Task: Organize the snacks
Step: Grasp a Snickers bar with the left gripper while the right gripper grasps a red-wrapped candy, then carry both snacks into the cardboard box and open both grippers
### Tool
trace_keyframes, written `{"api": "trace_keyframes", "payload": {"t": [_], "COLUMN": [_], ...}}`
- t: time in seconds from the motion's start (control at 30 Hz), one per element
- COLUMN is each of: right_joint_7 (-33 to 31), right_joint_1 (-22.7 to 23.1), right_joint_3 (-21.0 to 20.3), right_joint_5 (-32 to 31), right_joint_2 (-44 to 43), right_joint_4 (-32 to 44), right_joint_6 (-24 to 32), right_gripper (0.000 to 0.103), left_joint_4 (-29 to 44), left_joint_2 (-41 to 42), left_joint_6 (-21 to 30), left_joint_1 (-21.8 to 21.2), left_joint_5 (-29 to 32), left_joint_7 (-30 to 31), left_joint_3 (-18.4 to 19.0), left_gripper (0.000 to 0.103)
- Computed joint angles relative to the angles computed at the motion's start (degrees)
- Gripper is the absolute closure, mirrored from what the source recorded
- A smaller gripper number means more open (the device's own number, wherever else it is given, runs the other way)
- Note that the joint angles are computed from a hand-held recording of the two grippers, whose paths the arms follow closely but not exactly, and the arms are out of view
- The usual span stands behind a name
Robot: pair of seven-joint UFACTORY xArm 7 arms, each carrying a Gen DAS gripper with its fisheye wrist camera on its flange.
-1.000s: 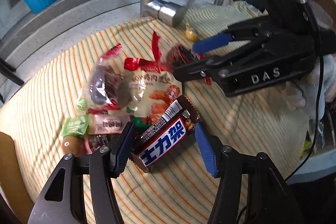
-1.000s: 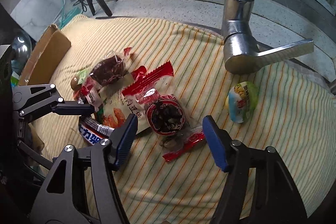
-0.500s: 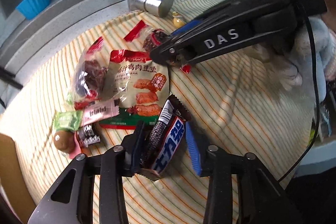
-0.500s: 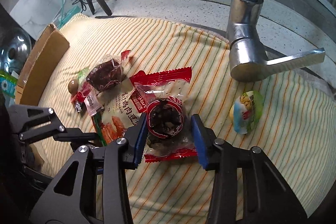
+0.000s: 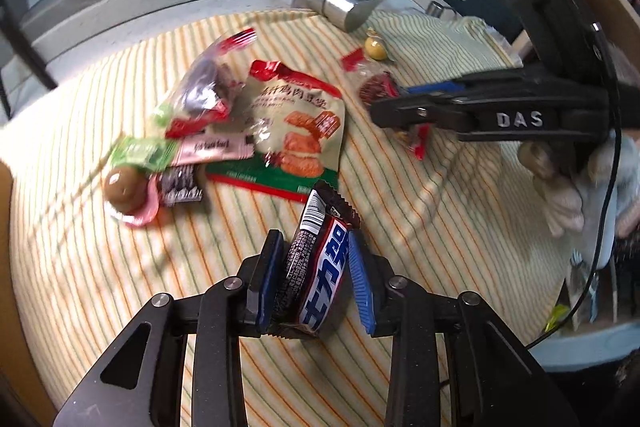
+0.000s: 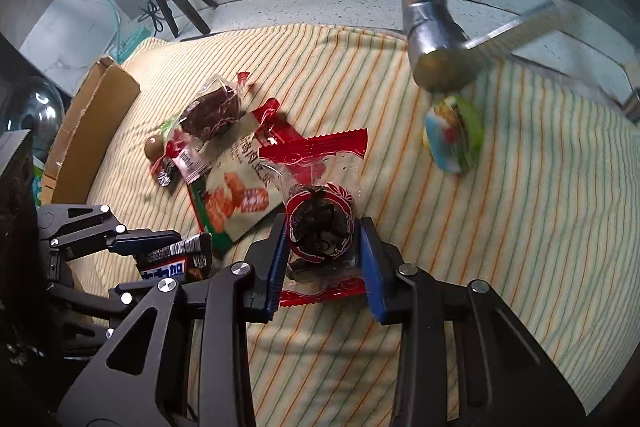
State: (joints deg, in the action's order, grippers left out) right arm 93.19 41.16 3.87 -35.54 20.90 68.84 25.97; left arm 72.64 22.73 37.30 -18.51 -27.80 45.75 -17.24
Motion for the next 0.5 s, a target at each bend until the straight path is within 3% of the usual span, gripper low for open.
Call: {"api": "trace_keyframes", "payload": {"t": [0.17, 0.5], "right_joint_7": [10.05, 16.23], "right_joint_1": [2.39, 2.41], "right_joint_3": [-1.54, 0.88], "right_joint_5": [-5.12, -11.63], "right_joint_2": [-2.23, -4.02], "right_joint_4": [-2.82, 0.18], "right_joint_6": [-1.53, 2.27], "right_gripper": [0.069, 0.069], "left_joint_4": [-1.04, -0.62], "left_joint_2": [-1.05, -3.82], "left_joint_6": [1.14, 1.84], "left_joint_1": [2.12, 5.52], "left_joint_5": [-3.86, -9.92], "left_joint_7": [-0.56, -1.55], "left_joint_3": [0.12, 1.86], "left_gripper": [0.072, 0.074]}}
